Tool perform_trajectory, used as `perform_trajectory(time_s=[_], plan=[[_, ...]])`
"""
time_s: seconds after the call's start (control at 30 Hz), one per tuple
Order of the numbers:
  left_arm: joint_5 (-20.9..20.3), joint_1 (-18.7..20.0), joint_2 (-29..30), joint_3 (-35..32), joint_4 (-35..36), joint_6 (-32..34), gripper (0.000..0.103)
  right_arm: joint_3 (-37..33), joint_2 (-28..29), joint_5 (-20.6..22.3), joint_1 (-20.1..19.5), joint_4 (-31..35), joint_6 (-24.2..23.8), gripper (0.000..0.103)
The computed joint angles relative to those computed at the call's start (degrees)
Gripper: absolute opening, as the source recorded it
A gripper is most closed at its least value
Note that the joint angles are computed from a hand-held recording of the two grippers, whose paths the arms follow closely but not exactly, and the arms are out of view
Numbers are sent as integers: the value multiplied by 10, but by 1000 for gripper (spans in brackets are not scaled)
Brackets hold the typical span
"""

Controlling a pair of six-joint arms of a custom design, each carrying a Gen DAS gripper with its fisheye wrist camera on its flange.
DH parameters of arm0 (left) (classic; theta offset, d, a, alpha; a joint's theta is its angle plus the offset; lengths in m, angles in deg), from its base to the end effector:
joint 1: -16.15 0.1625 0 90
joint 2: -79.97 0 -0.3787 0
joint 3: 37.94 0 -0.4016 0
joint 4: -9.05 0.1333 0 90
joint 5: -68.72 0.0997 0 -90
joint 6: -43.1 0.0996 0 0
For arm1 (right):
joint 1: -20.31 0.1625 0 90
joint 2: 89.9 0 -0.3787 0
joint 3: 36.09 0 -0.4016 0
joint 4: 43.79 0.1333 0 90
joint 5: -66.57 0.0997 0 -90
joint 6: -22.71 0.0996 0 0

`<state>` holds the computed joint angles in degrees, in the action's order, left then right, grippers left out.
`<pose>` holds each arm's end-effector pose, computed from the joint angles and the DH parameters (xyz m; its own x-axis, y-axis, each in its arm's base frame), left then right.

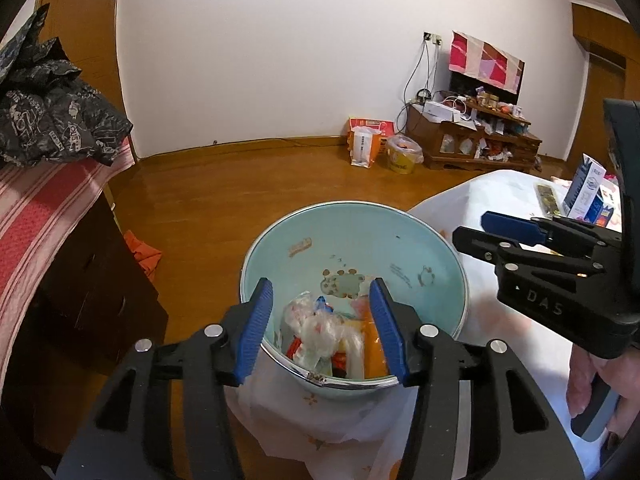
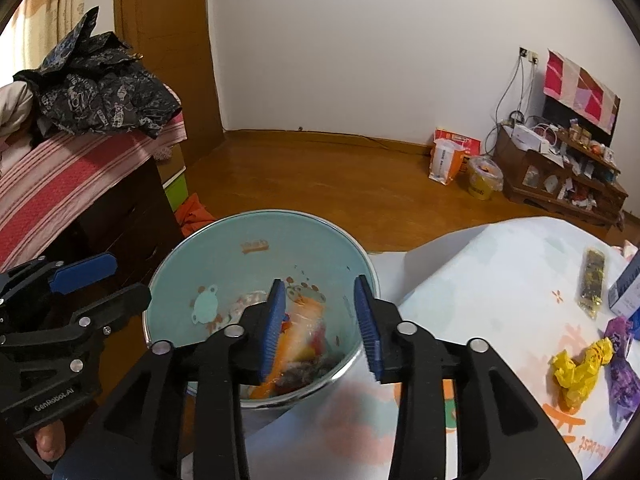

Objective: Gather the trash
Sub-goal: 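Lower both held items into the blue bin and open both tools, then move both open tools back toward the remaining trash on the table, then grasp the yellow plastic bag with left tool while right tool grasps purple wrapper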

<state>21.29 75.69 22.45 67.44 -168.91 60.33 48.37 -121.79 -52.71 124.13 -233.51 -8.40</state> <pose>-0.1293 -0.6158 0.1923 -0.7024 0.1931 -0.6850 0.6238 0.6304 -0.4619 0.2487 -0.6567 0.0577 -0.7146 -0.2215 0.6636 -0.6210 0.6377 -0.4558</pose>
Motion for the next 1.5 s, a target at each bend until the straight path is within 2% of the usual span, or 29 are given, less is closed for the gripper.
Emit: perform_trajectory(time_s=[0.3, 0.43, 0.67, 0.83, 1.03, 1.13, 1.5], plan=[[-3, -12, 15, -3, 33, -9, 60, 54, -41, -15, -10, -40, 7, 45], [-12, -27, 30, -9, 44, -2, 65, 103, -80, -33, -20, -81, -12, 51], [-29, -65, 81, -39, 54, 19, 70, 204, -176, -79, -62, -172, -22, 56], [-54, -87, 130, -79, 89, 25, 70, 254, -242, -102, -110, -212, -18, 61], [-77, -112, 190, -134, 108, 36, 73, 276, -285, -106, -148, -209, -10, 65], [-88, -119, 218, -165, 124, 33, 74, 285, -305, -91, -166, -191, 3, 67], [-96, -115, 310, -262, 196, 24, 73, 264, -312, -57, -190, -102, 18, 68]])
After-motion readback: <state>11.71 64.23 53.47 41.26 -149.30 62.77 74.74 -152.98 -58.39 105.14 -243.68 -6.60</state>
